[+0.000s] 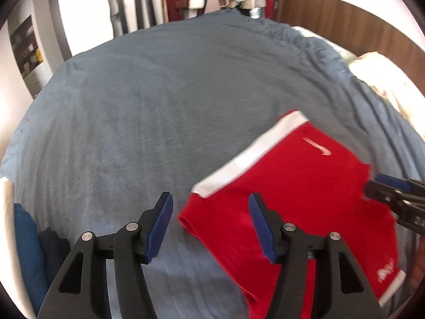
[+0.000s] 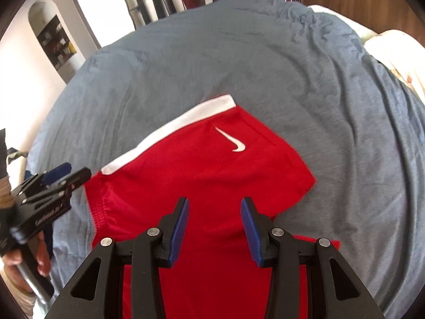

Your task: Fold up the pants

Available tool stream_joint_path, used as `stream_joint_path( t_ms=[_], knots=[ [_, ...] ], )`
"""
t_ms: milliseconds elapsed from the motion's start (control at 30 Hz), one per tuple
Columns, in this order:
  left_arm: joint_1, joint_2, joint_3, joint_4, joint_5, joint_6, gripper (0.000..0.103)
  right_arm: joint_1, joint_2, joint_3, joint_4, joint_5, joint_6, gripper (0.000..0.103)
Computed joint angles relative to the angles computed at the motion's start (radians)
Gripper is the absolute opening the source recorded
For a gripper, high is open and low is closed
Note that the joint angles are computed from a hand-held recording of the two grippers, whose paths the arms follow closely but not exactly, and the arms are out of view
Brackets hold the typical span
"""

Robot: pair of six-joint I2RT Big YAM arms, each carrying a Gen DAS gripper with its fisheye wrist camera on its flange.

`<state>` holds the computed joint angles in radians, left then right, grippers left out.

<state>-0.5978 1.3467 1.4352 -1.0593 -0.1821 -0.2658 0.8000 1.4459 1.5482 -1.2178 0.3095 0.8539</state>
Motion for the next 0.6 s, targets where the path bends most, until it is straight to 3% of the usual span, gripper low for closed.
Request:
stream_joint_path(
  t_ms=[300, 367, 600],
  knots=[
    [-0.148, -0.104, -0.043, -0.019, -0.097, -0.071, 0.06, 0.093, -0.1, -0.058, 0.024, 0.104, 0.004, 0.048],
    [-0.18, -0.126, -0.066, -0.027, -0.132, -0.097, 0.06, 0.116, -0.127, -0.084, 0.026, 0.129, 0.014, 0.056],
    [-0.273, -0.214, -0.18, -0.015, -0.224, -0.229, 0.061, 0.185, -0.235, -0.226, 0.106, 0.184, 0.033, 0.056]
  ],
)
